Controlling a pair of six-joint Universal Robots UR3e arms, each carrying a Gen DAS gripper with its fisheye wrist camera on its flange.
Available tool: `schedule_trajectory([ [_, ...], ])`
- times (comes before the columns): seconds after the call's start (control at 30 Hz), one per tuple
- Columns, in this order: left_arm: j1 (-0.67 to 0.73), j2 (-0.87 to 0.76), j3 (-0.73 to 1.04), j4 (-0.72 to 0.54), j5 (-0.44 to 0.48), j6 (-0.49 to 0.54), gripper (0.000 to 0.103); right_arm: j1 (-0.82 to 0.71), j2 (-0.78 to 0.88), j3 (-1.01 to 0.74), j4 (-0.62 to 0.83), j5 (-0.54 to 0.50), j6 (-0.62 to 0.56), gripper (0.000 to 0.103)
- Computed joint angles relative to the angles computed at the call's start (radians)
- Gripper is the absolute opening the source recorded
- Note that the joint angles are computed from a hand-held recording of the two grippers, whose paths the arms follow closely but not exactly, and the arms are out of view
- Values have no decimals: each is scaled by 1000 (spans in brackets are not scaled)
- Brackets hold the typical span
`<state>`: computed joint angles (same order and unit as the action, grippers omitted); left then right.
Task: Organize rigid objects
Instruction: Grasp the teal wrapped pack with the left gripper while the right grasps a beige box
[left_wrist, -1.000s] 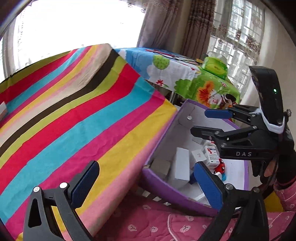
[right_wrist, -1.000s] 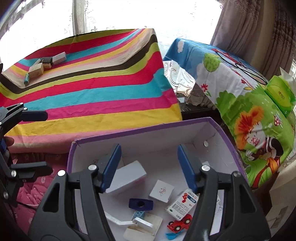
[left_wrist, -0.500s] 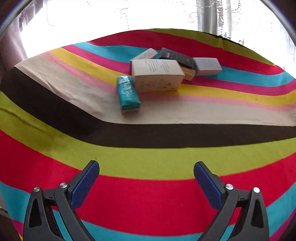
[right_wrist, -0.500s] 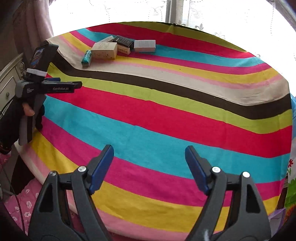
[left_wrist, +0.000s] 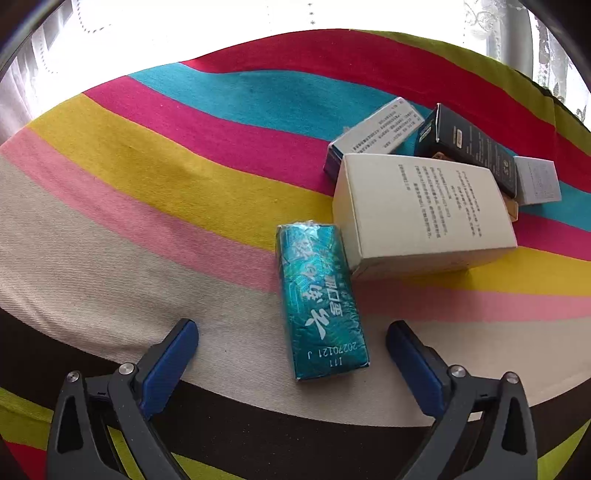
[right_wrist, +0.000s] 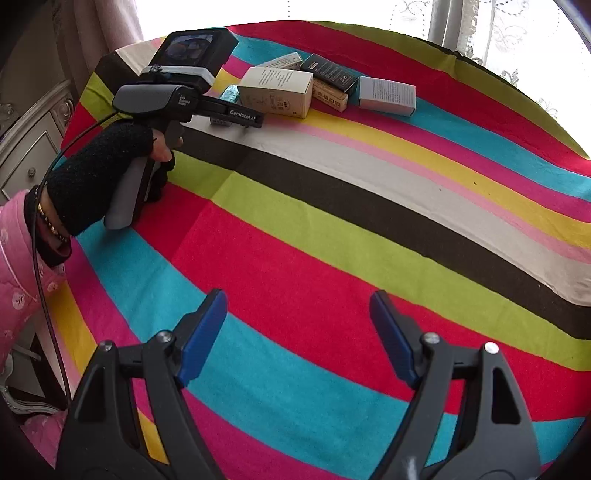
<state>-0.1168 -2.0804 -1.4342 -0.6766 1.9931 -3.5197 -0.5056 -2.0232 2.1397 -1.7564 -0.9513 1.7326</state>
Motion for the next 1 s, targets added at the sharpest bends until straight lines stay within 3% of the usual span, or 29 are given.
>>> schedule_trajectory([
  [0.03, 9, 51, -91, 80, -32, 5, 39, 51, 66, -20, -79, 14, 67, 82],
  [0.07, 24, 108, -174, 123, -85, 5, 34, 106, 129, -33, -186, 22, 136, 82],
  [0.17, 35, 293, -415, 204, -167, -2, 34, 293, 390, -142, -503, 28, 270, 82],
  [0.33, -38, 562, -732, 292, -184, -2, 35, 535, 778, -521, -600, -38, 220, 82],
  [0.43, -57, 674, -837, 300, -210, 9, 35, 634, 916, -725, -580, -79, 139, 82],
  [0.53, -58, 669, -840, 321, -229, 5, 35, 711, 1009, -895, -508, -118, -2, 85],
  [0.67, -101, 609, -810, 336, -190, -28, 36, 767, 1072, -969, -549, -148, -161, 86],
  [0.77, -89, 634, -831, 344, -216, -28, 39, 786, 1099, -1002, -571, -163, -227, 86],
  [0.93, -68, 630, -830, 361, -273, 6, 58, 781, 1087, -1050, -443, -73, -324, 90],
  [1.0, -92, 619, -808, 335, -239, -4, 59, 809, 1131, -1109, -402, -103, -312, 90],
])
